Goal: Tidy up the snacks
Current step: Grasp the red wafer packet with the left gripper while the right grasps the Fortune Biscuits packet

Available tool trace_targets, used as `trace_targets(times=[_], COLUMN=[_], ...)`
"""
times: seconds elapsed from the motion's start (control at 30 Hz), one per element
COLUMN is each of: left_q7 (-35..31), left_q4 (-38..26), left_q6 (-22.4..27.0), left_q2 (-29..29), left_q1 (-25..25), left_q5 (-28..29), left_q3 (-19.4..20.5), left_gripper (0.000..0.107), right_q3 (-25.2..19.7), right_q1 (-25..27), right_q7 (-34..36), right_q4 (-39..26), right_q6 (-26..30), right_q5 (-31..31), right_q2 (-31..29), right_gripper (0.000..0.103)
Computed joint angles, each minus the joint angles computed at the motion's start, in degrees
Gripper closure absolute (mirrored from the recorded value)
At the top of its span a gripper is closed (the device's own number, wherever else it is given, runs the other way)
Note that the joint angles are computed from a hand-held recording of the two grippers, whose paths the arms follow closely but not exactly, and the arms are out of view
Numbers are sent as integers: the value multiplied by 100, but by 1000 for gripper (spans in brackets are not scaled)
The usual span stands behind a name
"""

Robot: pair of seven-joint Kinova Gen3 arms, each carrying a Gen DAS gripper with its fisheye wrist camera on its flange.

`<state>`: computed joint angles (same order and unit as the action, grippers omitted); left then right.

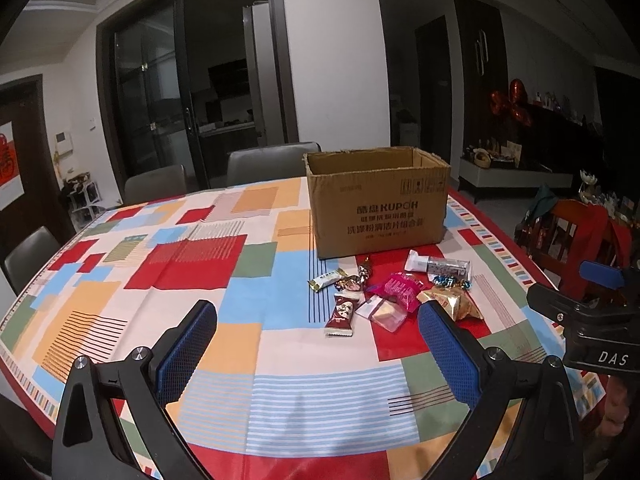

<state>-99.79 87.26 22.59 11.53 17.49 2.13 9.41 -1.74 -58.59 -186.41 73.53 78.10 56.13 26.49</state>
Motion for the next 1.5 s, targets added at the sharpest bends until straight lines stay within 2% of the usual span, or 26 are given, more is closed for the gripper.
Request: trace_targets(times=[0.37, 0.57, 0.7, 0.8, 0.97, 1.3, 1.43, 1.5], left_q7=[98, 54, 8, -57, -140, -287, -239, -226], left_q4=[-860, -1415, -1801, -2078, -2603, -3609, -4200, -4444], left_q6=[672, 1077, 1396, 1670, 2160, 2937, 3422, 3668], left_q2=[744, 1193, 1496, 1706, 2095, 2798, 3143, 3276], left_q1=[193, 291, 361, 348, 364, 329, 366, 350], left_q5=[-179, -252, -276, -219, -120, 215, 287, 366], left_q3=[-101, -110, -134, -108, -120, -86, -103, -90], left_gripper=[24, 31, 37, 39, 46, 57, 69, 70], right_q3=[72, 138, 157, 194, 277, 377, 445, 473], right_q1=[550, 878, 1124, 1253, 1391, 1656, 1673, 1672], right_q7=[241, 446, 688, 798, 1108, 1651, 1770, 1838], right_q4=[85, 118, 142, 155, 80, -84, -122, -155], right_q6=[-775, -1229, -1552, -1805, -2007, -2265, -2337, -2343], right_q5=[-446, -820, -1169, -1422, -1712, -2311, -2428, -2450], right_q2=[94, 172, 221, 256, 378, 587, 650, 676], right_gripper=[1, 7, 17, 18, 18, 27, 27, 28])
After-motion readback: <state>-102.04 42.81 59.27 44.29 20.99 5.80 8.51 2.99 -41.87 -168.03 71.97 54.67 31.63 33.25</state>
